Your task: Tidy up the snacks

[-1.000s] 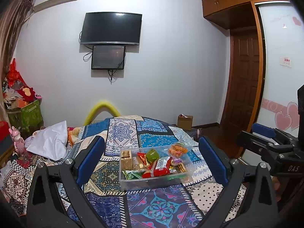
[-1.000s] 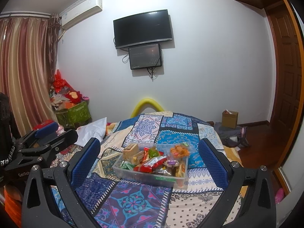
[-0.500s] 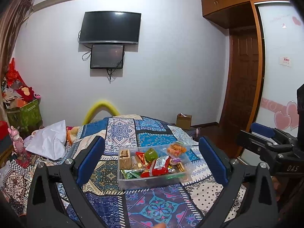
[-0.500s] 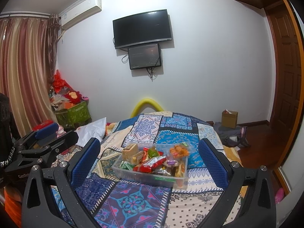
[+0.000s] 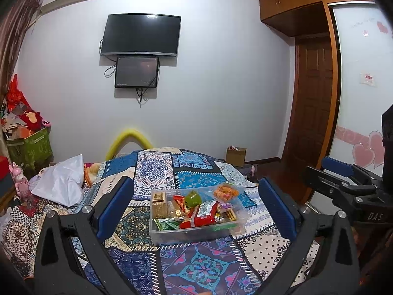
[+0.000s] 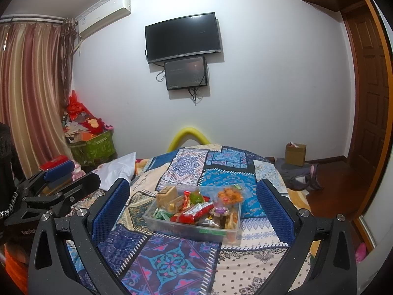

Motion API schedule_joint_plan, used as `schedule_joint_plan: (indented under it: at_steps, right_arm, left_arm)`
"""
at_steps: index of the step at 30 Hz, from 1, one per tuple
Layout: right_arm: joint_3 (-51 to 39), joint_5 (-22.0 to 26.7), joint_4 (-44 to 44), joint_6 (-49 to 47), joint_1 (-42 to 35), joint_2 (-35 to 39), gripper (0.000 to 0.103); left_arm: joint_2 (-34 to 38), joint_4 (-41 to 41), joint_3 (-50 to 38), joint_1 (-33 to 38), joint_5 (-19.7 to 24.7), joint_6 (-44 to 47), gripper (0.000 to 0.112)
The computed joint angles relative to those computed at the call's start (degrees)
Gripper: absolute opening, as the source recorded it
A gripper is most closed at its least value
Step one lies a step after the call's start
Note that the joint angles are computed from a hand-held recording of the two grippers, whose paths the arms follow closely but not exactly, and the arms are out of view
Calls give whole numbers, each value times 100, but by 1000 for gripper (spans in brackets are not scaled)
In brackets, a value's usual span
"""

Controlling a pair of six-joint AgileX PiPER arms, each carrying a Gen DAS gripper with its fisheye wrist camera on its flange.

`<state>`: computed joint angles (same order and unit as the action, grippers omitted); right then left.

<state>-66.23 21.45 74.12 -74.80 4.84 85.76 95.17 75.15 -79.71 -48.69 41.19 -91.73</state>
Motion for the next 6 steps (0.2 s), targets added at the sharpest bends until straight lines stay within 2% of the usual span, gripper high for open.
schedule_joint_plan:
  at_steps: [6]
  right_arm:
    - [-5, 0, -35, 47, -7, 13, 103]
  left_arm:
    - [-37, -18, 65, 25, -103, -13, 103]
